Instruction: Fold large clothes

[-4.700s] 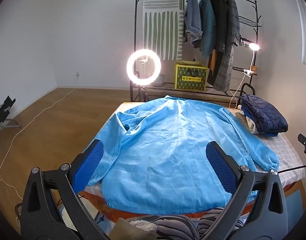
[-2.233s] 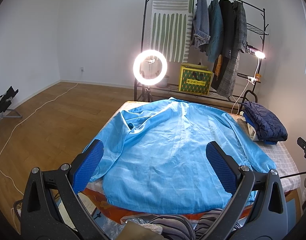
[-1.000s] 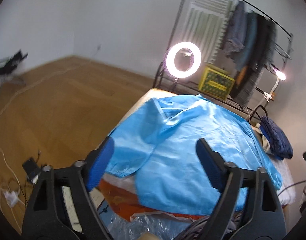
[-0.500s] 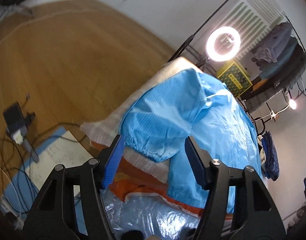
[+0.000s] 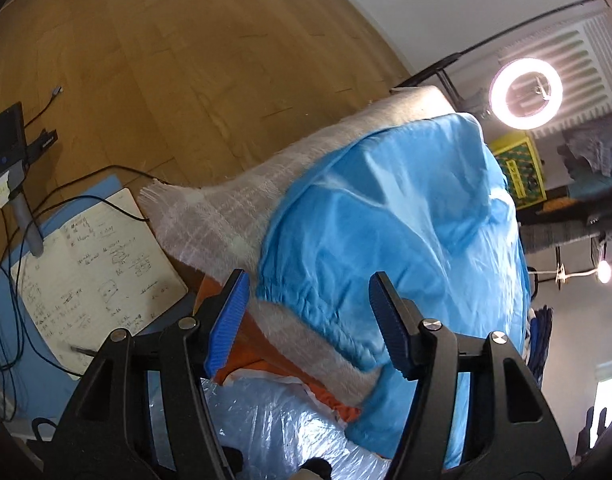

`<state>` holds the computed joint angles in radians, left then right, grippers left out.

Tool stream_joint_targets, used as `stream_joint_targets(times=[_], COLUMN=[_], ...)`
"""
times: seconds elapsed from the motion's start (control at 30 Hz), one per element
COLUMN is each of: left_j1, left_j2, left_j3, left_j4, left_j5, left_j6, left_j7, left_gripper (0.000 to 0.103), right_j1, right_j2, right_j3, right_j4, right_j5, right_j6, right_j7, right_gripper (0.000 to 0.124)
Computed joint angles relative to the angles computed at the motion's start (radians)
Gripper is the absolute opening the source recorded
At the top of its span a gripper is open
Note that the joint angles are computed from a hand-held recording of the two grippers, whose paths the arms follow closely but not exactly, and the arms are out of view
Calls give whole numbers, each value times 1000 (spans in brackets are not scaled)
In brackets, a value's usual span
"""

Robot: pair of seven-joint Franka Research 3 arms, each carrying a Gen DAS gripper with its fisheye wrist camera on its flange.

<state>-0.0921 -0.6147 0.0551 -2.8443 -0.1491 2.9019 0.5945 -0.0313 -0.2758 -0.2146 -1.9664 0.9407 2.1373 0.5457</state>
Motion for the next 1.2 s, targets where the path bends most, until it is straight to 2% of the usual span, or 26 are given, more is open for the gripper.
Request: stream_joint_targets(times=[0.07, 0.13, 0.17, 0.2, 0.23, 0.3, 0.33, 0.5, 0.63, 0.77, 0.9, 1.07, 1.2], left_j1=[-19, -41, -15, 7, 18, 13, 29, 145, 200, 209, 214, 203, 179], left_j2=[27, 60, 66, 69, 72, 75, 69, 22, -26, -53, -76, -110, -120], left_j3=[19, 43, 17, -3, -13, -6, -22, -134, -174, -179, -186, -209, -238], left_j4=[7, 18, 22, 23, 27, 29, 27, 70, 136, 218, 281, 324, 355], left_j5=[-18, -41, -30, -17, -5, -2, 10, 148, 263, 355, 425, 498, 544], left_j6=[21, 40, 34, 39, 39, 38, 41, -9, -64, -133, -171, -185, -204], left_j7=[3, 12, -6, -17, -21, -17, -27, -85, -107, -71, -41, -5, 33], left_gripper=[64, 51, 50, 43, 23, 14, 9, 6, 5, 5, 5, 5, 5], right_j1=[9, 15, 16, 18, 17, 15, 13, 5, -5, -15, 2, 42, 108], right_j2=[26, 53, 64, 83, 96, 127, 144, 264, 392, 544, 639, 794, 954], right_j3=[6, 17, 20, 23, 27, 36, 42, 84, 130, 184, 242, 309, 349], right_j4=[15, 28, 35, 47, 55, 72, 85, 181, 294, 442, 527, 702, 898], right_j5=[6, 7, 9, 14, 19, 25, 23, 14, 1, -30, -73, -124, -186], right_j6=[-1, 2, -1, -9, -16, -27, -38, -85, -129, -199, -178, -218, -229], right_j7=[-14, -31, -36, -42, -48, -58, -56, -62, -18, 83, 116, 188, 295], right_gripper=[57, 57, 56, 56, 56, 55, 54, 45, 37, 31, 26, 23, 19])
